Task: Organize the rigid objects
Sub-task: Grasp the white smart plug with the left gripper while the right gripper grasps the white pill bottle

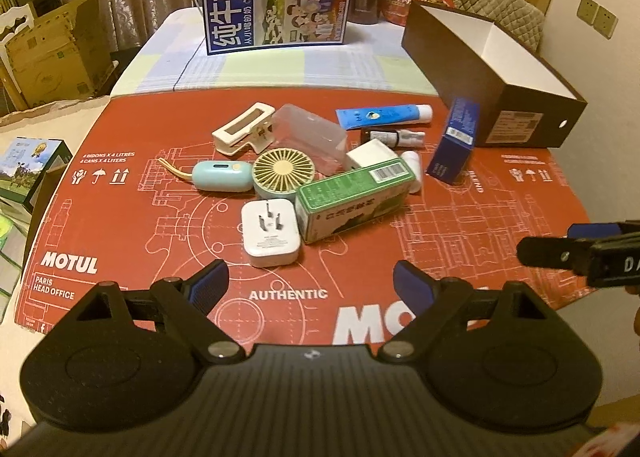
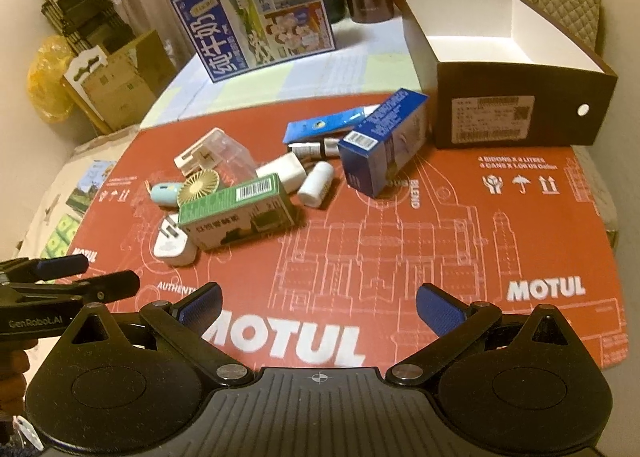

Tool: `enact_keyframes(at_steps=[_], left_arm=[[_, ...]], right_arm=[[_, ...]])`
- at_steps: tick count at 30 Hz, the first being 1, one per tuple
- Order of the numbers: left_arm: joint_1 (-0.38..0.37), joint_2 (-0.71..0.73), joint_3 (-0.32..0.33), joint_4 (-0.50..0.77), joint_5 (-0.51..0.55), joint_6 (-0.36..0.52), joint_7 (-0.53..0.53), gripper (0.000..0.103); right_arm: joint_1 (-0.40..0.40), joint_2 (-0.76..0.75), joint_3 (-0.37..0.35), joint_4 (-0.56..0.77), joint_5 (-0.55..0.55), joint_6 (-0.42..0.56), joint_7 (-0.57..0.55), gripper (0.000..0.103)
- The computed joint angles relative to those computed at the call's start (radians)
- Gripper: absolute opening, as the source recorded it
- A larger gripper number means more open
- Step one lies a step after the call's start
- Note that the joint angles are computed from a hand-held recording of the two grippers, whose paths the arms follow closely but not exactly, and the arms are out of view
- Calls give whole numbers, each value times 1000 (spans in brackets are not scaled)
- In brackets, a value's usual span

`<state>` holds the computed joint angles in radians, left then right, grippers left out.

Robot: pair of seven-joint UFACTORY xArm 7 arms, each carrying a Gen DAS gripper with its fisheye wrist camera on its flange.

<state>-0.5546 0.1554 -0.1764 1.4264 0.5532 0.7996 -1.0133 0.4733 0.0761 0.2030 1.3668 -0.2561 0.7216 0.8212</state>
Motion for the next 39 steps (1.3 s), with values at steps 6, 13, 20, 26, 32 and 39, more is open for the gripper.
enact_keyframes(at_steps=[6,13,20,26,32,39], left_arm=[[7,31,17,-2,28,-25,-6,83],[10,90,50,20,54,-66,0,73],[15,147,80,58,42,-69,35,63],[22,188,98,91,12,-69,70,60],[30,204,107,94,-27,-103,94,57],[30,212,117,86,-52,-143,115,45]], right_arm=[[-7,27,-13,3,-15,-36,-2,100],[-10,73,-31,27,-28,-35,-10,94],[-17,103,-46,39,-17,-48,-40,91],[-21,135,-55,67,-2,-45,-64,89],[-22,167,-59,92,15,-62,-116,84],[-20,223,-63,136,54,-90,-185,69]])
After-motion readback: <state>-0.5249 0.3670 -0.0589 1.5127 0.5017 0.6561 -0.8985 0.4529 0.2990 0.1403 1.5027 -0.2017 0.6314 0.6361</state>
